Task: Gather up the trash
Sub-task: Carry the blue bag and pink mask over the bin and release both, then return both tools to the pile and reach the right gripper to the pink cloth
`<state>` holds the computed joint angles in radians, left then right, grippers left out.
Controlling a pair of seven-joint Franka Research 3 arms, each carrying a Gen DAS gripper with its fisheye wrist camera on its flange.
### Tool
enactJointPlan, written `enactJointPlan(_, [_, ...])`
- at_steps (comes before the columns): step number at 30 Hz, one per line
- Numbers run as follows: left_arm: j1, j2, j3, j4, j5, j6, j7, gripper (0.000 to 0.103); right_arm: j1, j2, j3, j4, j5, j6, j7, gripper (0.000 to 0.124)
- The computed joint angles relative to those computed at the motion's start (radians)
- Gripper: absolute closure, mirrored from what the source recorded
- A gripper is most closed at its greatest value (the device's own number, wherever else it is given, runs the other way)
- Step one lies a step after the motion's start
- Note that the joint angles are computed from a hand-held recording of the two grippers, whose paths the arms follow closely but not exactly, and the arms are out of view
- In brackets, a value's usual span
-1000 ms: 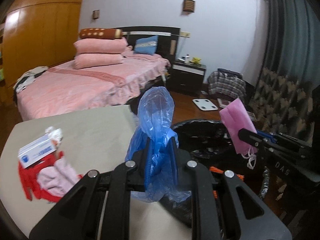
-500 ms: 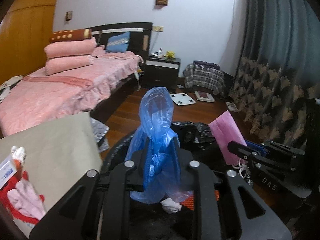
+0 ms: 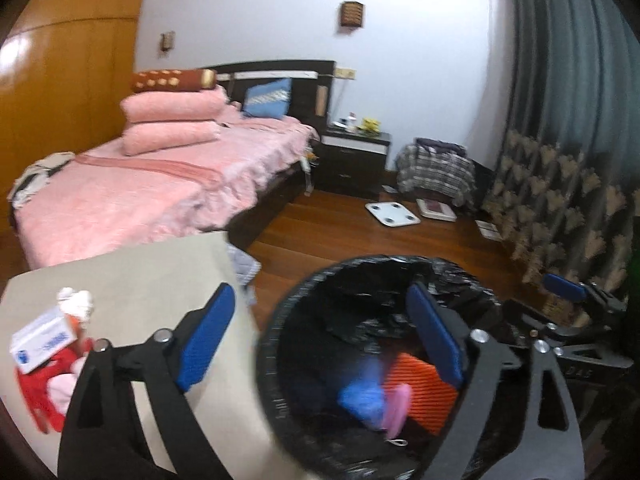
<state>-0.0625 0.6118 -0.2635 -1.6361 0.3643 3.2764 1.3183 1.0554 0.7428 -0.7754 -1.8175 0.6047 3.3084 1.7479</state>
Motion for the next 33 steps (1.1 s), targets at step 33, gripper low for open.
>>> enactJointPlan(33, [-0.393,-0.179,0.735,-0.392,-0.529,0.144,0.135,0.013,-0.316,0.429,0.390,0.976,-0.434,-0.346,0.191,0.027])
